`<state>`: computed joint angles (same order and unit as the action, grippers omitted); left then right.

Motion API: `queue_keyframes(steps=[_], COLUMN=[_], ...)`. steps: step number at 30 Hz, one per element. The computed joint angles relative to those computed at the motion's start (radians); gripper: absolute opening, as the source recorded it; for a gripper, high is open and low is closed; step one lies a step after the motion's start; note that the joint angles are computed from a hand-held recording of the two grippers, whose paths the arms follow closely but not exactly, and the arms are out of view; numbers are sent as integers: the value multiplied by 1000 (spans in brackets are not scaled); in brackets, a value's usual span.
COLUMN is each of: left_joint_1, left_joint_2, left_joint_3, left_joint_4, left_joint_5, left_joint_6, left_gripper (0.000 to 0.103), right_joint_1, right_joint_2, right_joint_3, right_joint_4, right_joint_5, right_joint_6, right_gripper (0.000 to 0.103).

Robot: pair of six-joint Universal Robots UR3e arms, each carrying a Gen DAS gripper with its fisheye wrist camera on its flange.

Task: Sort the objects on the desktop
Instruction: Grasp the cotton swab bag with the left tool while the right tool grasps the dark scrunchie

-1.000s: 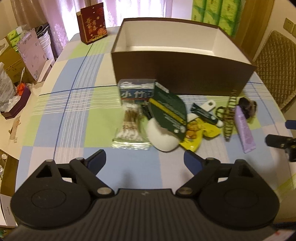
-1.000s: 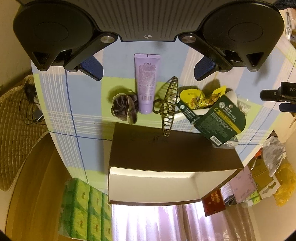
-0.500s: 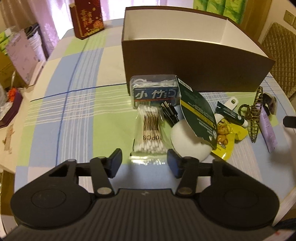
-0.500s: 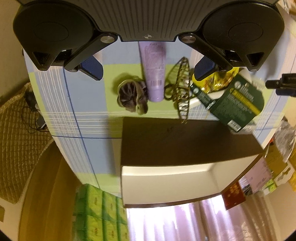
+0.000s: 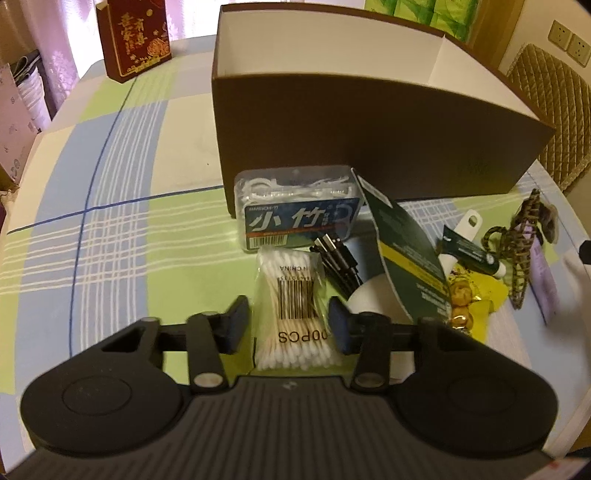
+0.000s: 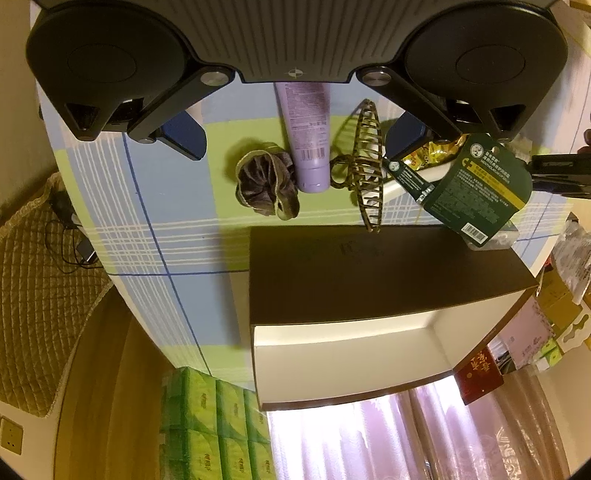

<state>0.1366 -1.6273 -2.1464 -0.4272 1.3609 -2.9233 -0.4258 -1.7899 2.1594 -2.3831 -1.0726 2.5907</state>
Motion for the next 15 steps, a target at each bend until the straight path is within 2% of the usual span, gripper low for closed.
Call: queue_keyframes(steps=[3, 6, 9, 15], left_joint_1=[19, 37, 80, 169], left_joint_2=[18, 51, 110, 238], left_joint_3=[-36, -75, -123, -190], left_joint_4=[23, 36, 19, -70], left_joint_5=[-17, -2, 1, -6], left_joint_6=[12, 19, 6, 21], left_gripper=[23, 22, 21, 21], right_joint_1=[7, 11, 12, 11], right_joint_2=[5, 19, 35, 119], right_joint_3=[7, 8, 6, -16], right_joint_4=[-16, -33, -48, -132], right_joint_5=[2, 5, 5, -22], right_joint_6=[-2, -6, -23, -44], right_gripper=[101, 99, 92, 65])
